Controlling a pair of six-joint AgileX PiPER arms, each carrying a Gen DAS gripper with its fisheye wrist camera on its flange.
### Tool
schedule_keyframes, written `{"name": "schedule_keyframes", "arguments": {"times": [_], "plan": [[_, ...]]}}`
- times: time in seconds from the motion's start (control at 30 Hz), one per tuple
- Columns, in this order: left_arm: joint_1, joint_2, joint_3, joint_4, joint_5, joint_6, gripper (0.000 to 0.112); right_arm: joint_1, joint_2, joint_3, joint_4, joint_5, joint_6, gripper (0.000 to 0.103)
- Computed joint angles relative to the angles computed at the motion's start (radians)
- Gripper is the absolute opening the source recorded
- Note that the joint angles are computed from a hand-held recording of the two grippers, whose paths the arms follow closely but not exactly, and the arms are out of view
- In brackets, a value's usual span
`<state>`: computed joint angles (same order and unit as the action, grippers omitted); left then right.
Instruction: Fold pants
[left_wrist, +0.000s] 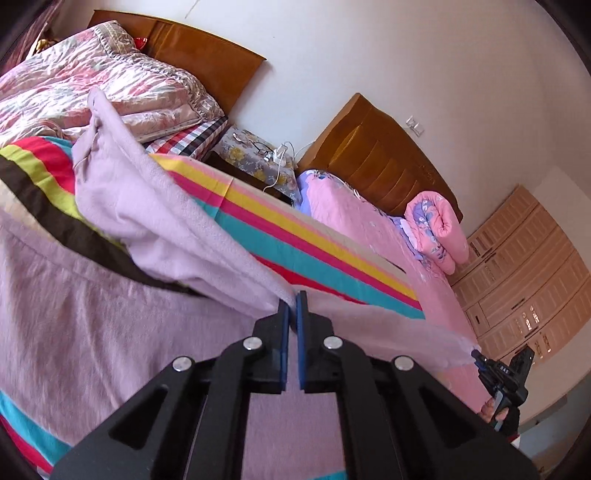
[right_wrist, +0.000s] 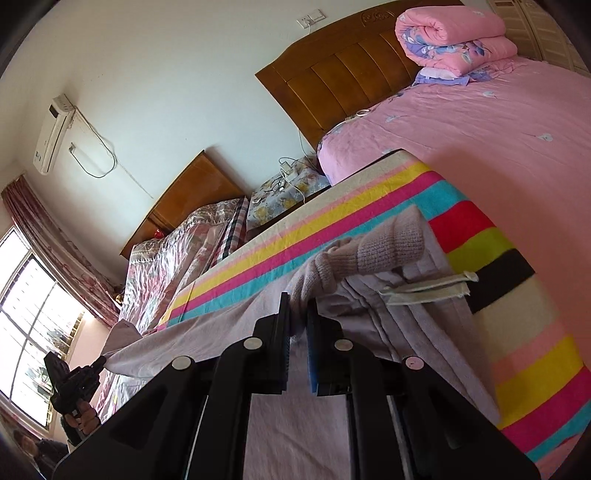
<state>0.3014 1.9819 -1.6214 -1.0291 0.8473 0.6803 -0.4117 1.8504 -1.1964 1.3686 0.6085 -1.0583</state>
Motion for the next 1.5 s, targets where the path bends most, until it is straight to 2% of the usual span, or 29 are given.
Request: {"name": "schedule_keyframes", "arguments": {"times": [0.03,0.07,0.13,0.2,0.37,0.4,0.43,0.47,0.6,0.67,0.7,0.73,0.8,0.87,0.97,1.03,1.1,1.2,1.3,1.4,1.5], "plan": [[0.019,-0.034,0.100,-0.006,0.031,0.060,0.004,-0.031,-0.009,0.070,0.031,0.013,-0.059,0.009],[0.029,-0.062,0.200,-0.009,0.022,0.094,0.004,-0.050,-0.005,0.127,0.042,0.014,-0.096,0.009],[0.026,-0.062,0.338,-0.034,-0.051,0.177,0.003,-0.045,0.037,0.179,0.014,-0.029,-0.105,0.009],[0.021,0.002,0.327,-0.045,-0.072,0.168,0.003,-0.025,0.088,0.190,0.028,-0.076,-0.123,0.009],[0.018,0.026,0.303,-0.073,-0.069,0.134,0.005,-0.038,0.086,0.213,0.113,-0.052,-0.192,0.009],[0.019,0.025,0.306,-0.078,-0.071,0.127,0.009,-0.038,0.087,0.213,0.100,-0.053,-0.184,0.010],[0.019,0.032,0.302,-0.079,-0.066,0.115,0.023,-0.039,0.088,0.214,0.099,-0.052,-0.180,0.011],[0.014,0.040,0.298,-0.075,-0.063,0.103,0.031,-0.040,0.093,0.212,0.101,-0.045,-0.177,0.013],[0.002,0.075,0.255,-0.056,-0.069,0.063,0.034,-0.053,0.099,0.212,0.121,-0.023,-0.180,0.014],[0.000,0.094,0.223,-0.050,-0.060,0.041,0.033,-0.069,0.108,0.212,0.136,-0.005,-0.200,0.014],[-0.010,0.093,0.215,-0.029,-0.076,0.027,0.021,-0.064,0.105,0.213,0.139,-0.017,-0.205,0.013],[-0.023,0.082,0.216,0.000,-0.101,0.017,0.003,-0.058,0.096,0.217,0.139,-0.033,-0.209,0.012],[-0.029,0.032,0.255,-0.027,-0.133,0.060,0.003,-0.032,0.041,0.243,0.170,-0.069,-0.261,0.010],[-0.032,-0.060,0.323,-0.042,-0.180,0.107,0.003,-0.030,-0.012,0.260,0.179,-0.056,-0.281,0.010],[-0.023,-0.162,0.410,-0.012,-0.218,0.119,0.003,-0.038,-0.027,0.253,0.050,-0.053,-0.178,0.010],[-0.015,-0.141,0.429,0.038,-0.215,0.095,0.003,-0.056,0.023,0.249,0.010,-0.047,-0.134,0.010],[-0.014,-0.071,0.426,0.072,-0.227,0.060,0.003,-0.077,0.069,0.260,0.064,-0.022,-0.172,0.008],[0.004,-0.031,0.440,-0.039,-0.231,0.148,0.004,-0.068,0.039,0.283,0.111,-0.035,-0.198,0.008],[-0.002,-0.051,0.432,-0.023,-0.232,0.136,0.004,-0.062,-0.007,0.297,0.111,-0.036,-0.198,0.008],[-0.003,-0.044,0.426,0.002,-0.232,0.116,0.005,-0.053,0.025,0.286,0.070,-0.065,-0.151,0.008],[0.011,-0.030,0.445,-0.053,-0.226,0.150,0.008,-0.079,0.055,0.310,0.172,-0.031,-0.242,0.008]]}}
